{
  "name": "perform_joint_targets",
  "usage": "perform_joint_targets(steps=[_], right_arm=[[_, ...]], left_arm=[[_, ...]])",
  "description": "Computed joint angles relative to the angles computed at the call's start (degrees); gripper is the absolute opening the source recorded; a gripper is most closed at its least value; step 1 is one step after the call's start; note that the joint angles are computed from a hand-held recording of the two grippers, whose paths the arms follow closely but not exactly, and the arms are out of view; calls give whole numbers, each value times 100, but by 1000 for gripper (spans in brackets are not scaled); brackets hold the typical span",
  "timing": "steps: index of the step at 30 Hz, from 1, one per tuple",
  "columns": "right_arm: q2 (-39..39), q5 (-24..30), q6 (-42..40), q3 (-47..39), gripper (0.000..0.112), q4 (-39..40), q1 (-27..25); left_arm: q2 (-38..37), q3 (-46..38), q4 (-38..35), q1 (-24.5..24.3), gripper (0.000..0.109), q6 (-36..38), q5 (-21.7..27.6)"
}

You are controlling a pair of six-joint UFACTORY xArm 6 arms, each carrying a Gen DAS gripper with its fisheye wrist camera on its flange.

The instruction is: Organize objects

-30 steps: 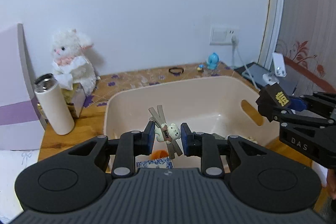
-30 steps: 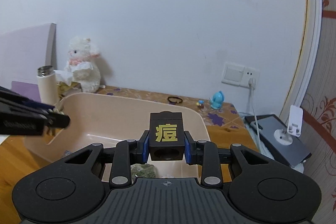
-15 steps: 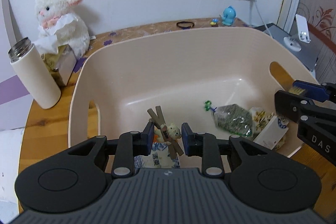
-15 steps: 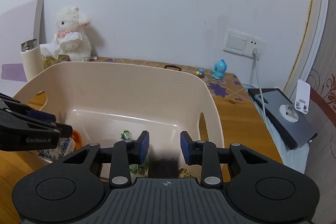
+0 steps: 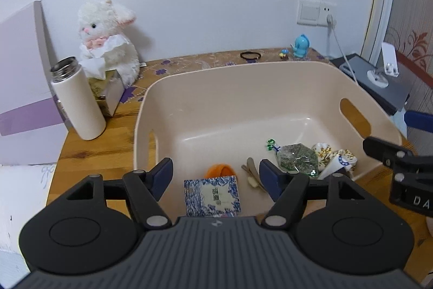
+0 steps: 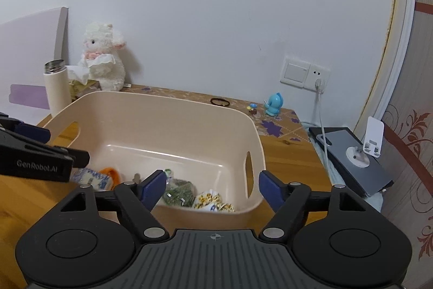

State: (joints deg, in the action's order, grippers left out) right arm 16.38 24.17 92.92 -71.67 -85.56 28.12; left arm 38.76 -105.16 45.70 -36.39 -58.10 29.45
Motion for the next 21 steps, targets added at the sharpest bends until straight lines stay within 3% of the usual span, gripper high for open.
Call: perform_joint_targets(steps=[12,21], right_arm=[[-877,141,286,894,85,-54,321],[-1612,494,377,1623,89,-140,640]], left_arm=[[-1358,1678,1241,-207,73,-1415,-179],[-2206,2596,1656,-507,77,-2069,-200]])
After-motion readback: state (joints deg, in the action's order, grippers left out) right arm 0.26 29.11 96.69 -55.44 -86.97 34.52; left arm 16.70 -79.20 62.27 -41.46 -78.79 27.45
